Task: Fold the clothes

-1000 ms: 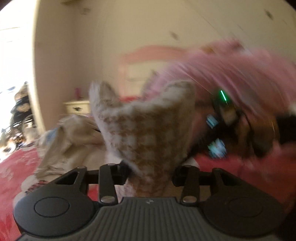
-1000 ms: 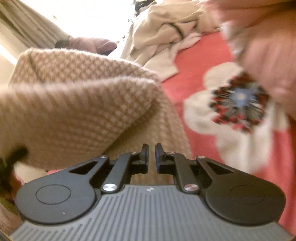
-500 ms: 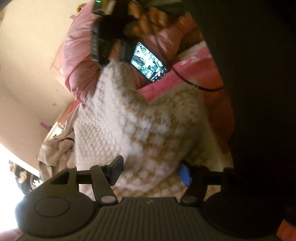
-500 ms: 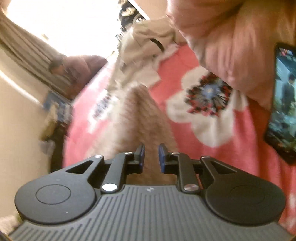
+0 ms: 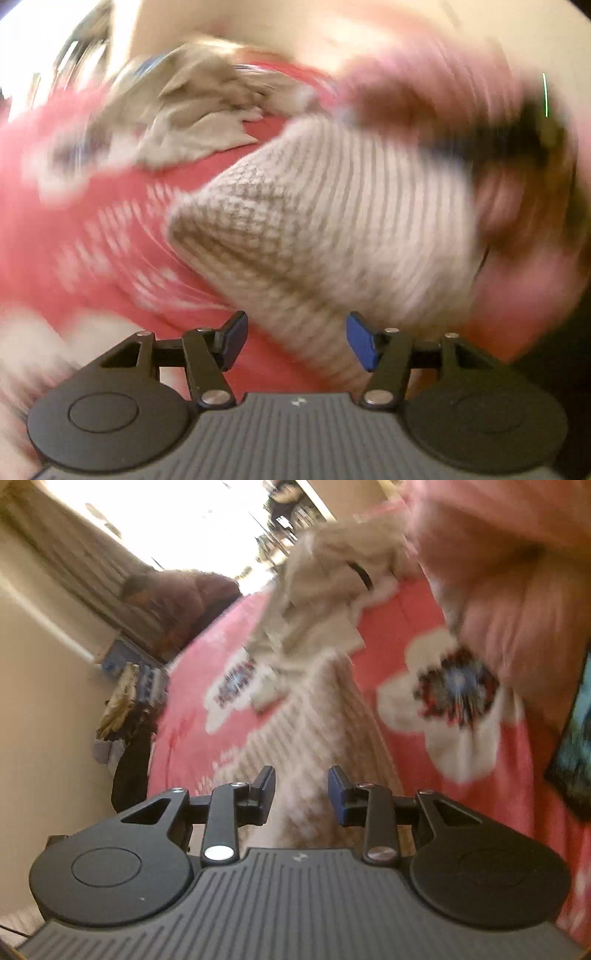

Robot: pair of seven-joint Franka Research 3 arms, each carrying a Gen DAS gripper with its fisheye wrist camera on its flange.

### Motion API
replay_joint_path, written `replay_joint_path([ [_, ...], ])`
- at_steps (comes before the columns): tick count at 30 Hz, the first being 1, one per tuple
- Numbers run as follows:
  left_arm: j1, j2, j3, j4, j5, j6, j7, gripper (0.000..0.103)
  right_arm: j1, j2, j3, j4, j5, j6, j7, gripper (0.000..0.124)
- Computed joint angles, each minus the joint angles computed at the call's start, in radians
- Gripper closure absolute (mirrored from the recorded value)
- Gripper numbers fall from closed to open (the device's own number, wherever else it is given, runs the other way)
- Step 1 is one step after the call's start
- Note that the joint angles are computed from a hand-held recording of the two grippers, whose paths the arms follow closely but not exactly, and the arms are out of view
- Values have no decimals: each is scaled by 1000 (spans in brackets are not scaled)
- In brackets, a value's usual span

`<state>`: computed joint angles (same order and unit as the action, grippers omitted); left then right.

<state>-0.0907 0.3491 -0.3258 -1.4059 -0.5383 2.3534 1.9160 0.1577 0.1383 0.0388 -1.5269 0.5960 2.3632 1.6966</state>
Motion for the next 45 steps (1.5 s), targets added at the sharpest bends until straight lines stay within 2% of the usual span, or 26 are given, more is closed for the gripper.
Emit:
replay_joint_path([
  [1, 34, 16, -39, 6, -89, 8, -52, 43, -8, 16, -1, 16, 34, -35, 23, 93],
  [2, 38, 11, -42, -23, -200, 31, -73, 43, -19, 33, 1, 33, 80, -73, 42, 91],
  [4, 49, 40, -66, -31, -336, 54, -133, 42, -38, 65, 9, 68, 147, -143, 53, 91],
  [5, 49, 50, -75, -45, -388, 72, -160, 42, -42, 77, 12, 83, 160, -167, 56, 94],
  [6, 51, 63, -85, -57, -444, 91, -175, 42, -45, 86, 15, 96, 168, -188, 61, 104],
  [8, 63, 89, -107, -71, -556, 115, -189, 42, -51, 97, 21, 116, 189, -226, 67, 106],
  [10, 79, 112, -127, -77, -667, 123, -186, 42, -78, 86, 37, 107, 313, -252, 36, 108],
  [13, 83, 134, -127, -65, -738, 113, -160, 38, -84, 41, 39, 54, 396, -266, -19, 109],
  [18, 82, 165, -117, -53, -763, 89, -182, 35, -67, -25, 12, -141, 416, -333, 26, 109],
  [21, 83, 169, -111, -51, -754, 67, -166, 37, -58, -59, 0, -241, 484, -298, -21, 110],
  [24, 58, 168, -89, -22, -656, 47, -171, 35, -35, -67, -3, -233, 415, -265, -141, 108],
  [26, 28, 173, -74, 14, -556, 48, -188, 34, -24, -65, -5, -211, 352, -258, -174, 107],
  [28, 0, 186, -65, 57, -456, 59, -206, 35, -13, -60, -8, -181, 252, -253, -158, 98],
  [29, 0, 197, -71, 76, -430, 53, -216, 35, -8, -57, -9, -165, 202, -252, -150, 74],
  [31, 11, 206, -89, 89, -405, 43, -223, 35, -3, -62, -9, -163, 162, -244, -144, 72],
  [36, 40, 211, -125, 77, -439, 57, -234, 39, -21, -52, -14, -209, 322, -227, -118, 67],
  [38, 44, 197, -136, 67, -458, 83, -230, 43, -30, -39, -13, -221, 397, -221, -113, 67],
  [40, 36, 214, -140, 100, -466, 105, -228, 50, -34, -38, -10, -222, 430, -210, -122, 76],
  [41, 33, 229, -144, 126, -468, 114, -221, 51, -35, -37, -8, -214, 447, -208, -145, 91],
  [44, 11, 298, -158, 244, -452, 152, -192, 54, -31, -3, -3, -114, 389, -198, -206, 91],
  [45, 12, 319, -181, 273, -436, 185, -171, 55, -30, 13, -2, -74, 356, -196, -224, 91],
])
